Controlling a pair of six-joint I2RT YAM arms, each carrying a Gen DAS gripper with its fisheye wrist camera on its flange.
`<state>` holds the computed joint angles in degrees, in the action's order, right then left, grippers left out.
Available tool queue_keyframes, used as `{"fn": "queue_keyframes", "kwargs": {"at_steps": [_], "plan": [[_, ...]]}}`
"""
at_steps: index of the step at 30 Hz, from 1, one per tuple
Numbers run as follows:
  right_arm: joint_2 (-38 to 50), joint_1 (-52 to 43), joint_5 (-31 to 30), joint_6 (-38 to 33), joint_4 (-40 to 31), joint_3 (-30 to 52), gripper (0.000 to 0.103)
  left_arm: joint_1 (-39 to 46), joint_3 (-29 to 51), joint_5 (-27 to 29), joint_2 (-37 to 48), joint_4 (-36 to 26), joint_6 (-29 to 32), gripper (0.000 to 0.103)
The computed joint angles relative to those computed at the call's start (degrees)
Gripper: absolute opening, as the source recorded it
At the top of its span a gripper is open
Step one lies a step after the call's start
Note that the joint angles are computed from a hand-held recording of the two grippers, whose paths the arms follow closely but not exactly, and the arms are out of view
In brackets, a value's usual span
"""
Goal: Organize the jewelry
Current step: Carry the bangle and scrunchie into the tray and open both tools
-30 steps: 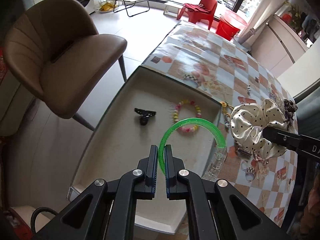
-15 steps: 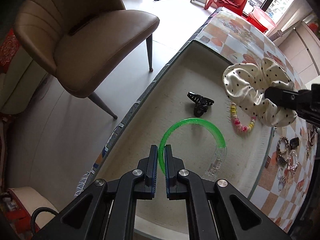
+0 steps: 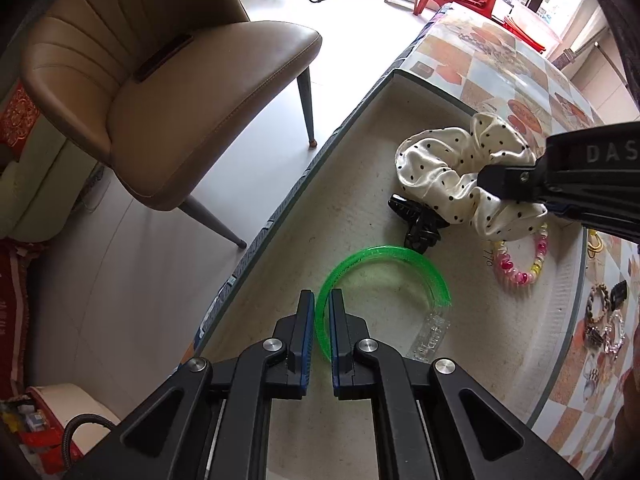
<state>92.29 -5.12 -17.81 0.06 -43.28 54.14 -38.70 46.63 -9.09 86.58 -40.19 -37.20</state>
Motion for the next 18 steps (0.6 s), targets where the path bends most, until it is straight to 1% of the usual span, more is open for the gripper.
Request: {"fn": "queue_keyframes", "kwargs": {"at_steps": [5, 7, 9, 11, 13, 15, 18], "plan": [[1.5, -0.4, 0.2, 0.1, 1.3, -0.7, 0.018, -1.2, 0.9, -1.7, 1.1, -0.7, -0.4, 0.010], [1.8, -0.6, 0.4, -0.2, 1.3, -0.5, 0.022, -1.9, 1.2, -2.1, 1.2, -1.2, -1.1, 0.010], [2.0, -0.9, 0.4, -0.6, 1.3, -0.4, 0.036, -2.1, 1.3, -2.2, 1.1, -1.6, -1.3, 0.010], [1.9, -1.5, 0.3, -1.1, 1.2, -0.2, 0.044, -2.2, 1.5, -2.1, 1.1, -1.9, -1.3, 0.010], [1.3, -2.7, -0.3, -2.2, 0.3, -0.1, 0.049, -2.4, 1.8, -2.4, 0.9, -2.5, -1.5, 0.010], [0.7, -3.6, -1.2, -2.8, -0.4, 0.1, 0.056, -2.3, 1.9, -2.4, 0.9, -2.8, -1.3, 0.010], [-0.9, -4.1, -2.3, -2.8, -1.3, 0.0, 0.062, -2.1, 2.1, -2.0, 0.7, -3.2, -0.9, 0.010]]}}
